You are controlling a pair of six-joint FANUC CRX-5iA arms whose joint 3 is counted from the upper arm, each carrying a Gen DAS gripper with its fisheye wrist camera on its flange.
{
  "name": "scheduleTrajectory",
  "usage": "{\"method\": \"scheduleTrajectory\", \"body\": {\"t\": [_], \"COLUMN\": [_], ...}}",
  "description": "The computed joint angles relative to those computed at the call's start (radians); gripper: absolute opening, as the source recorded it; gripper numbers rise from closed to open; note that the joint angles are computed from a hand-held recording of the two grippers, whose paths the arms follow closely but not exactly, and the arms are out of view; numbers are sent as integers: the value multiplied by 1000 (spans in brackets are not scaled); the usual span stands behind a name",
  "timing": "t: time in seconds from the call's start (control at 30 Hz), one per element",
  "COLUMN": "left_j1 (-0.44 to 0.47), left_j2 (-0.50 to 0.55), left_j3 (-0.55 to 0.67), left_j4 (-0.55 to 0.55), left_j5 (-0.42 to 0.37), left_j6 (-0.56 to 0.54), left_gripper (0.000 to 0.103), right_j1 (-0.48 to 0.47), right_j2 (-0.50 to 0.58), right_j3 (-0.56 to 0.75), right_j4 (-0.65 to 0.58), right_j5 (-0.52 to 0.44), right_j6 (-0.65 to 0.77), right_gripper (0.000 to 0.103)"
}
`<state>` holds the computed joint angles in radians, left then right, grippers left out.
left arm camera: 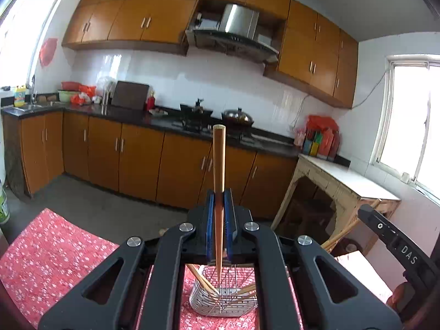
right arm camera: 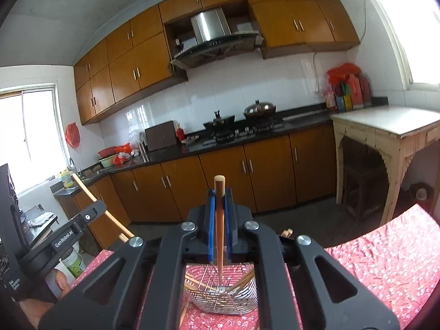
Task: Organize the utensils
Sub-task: 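Lower both chopsticks into the wire holder and open both grippers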
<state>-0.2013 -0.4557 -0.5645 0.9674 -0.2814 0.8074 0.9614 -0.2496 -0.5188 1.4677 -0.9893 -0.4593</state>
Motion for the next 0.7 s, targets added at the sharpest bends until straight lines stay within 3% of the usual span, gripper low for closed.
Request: {"method": "scheduleTrajectory", "body": {"t": [0.37,0.53,0.7], "left_j1": [30,60,82], "left_j2": [54,72,49], "left_j3": [22,48,44], "left_j4": [-90,-186,-178], "left_j5": [-76,-126,-148], "left_j6": [53,123,119], "left_gripper": [7,7,7], "right_j1": [-82,-66,-14], "right_j2": [23,45,26], "right_j3": [-26,-16,-24], "right_j4": [-80,-112,-85], "right_j5": [141,85,-19], "right_j6": [-18,2,-4], "right_gripper": [8,22,31]}}
